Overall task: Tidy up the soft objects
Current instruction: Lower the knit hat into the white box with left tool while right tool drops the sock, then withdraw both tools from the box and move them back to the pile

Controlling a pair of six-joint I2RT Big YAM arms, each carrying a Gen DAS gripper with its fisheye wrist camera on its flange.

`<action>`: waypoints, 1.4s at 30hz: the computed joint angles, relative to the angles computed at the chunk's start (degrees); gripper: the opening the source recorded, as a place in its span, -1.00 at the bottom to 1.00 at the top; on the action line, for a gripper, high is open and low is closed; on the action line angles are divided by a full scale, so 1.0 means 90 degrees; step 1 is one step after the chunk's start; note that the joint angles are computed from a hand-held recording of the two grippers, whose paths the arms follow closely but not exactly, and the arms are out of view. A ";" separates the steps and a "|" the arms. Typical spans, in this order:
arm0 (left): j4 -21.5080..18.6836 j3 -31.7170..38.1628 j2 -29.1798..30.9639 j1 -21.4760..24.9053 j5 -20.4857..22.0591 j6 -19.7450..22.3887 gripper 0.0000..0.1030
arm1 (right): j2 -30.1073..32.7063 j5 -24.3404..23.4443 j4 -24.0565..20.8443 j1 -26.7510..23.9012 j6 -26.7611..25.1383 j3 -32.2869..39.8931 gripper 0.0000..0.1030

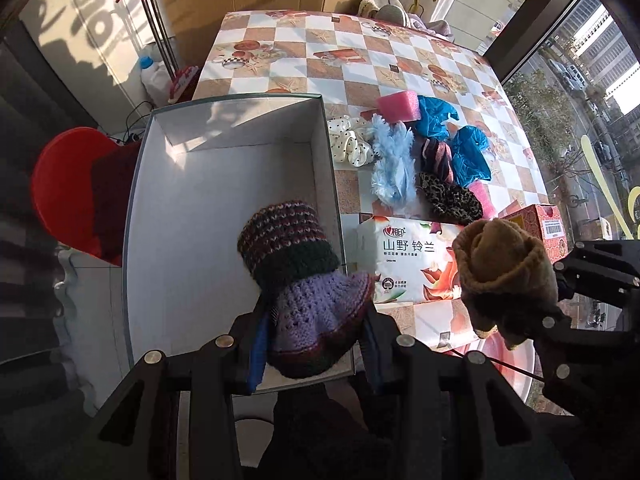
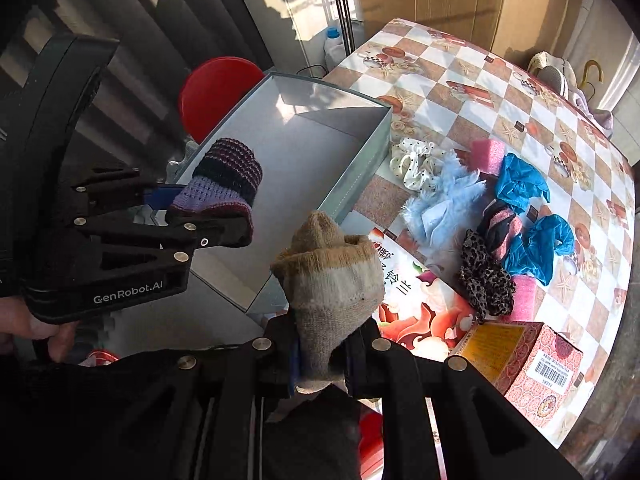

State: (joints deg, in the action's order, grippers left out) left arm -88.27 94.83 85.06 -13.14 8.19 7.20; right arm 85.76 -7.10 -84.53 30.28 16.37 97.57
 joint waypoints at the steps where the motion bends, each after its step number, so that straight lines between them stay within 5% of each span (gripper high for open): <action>1: 0.0011 -0.0034 0.0004 0.0041 -0.0038 0.0041 -0.18 | 0.0083 -0.0011 -0.0020 0.0020 0.0013 0.0071 -0.66; 19: 0.0128 -0.0379 0.0404 0.0900 0.0355 0.0363 -0.17 | 0.1844 -0.0153 -0.0581 0.0301 -0.0021 0.1889 -0.66; 33: 0.0110 -0.0140 0.0751 0.1095 0.0527 0.0546 -0.09 | 0.2949 0.0136 -0.1192 0.0250 -0.0353 0.3383 -0.65; 35: 0.0099 -0.0098 0.0775 0.1138 0.0613 0.0504 -0.01 | 0.3080 0.0197 -0.1276 0.0255 -0.0413 0.3631 -0.55; 39: 0.0129 -0.0051 0.0798 0.1210 0.0633 0.0404 0.18 | 0.3122 0.0465 -0.1221 0.0268 -0.0388 0.3796 0.46; 42: 0.0126 -0.0023 0.0799 0.1248 0.0730 0.0368 0.28 | 0.3075 0.0455 -0.1125 0.0238 -0.0405 0.3767 0.46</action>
State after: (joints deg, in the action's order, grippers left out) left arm -87.13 94.63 92.25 -1.91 14.76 10.51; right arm 113.44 -3.00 -94.65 32.42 12.72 131.48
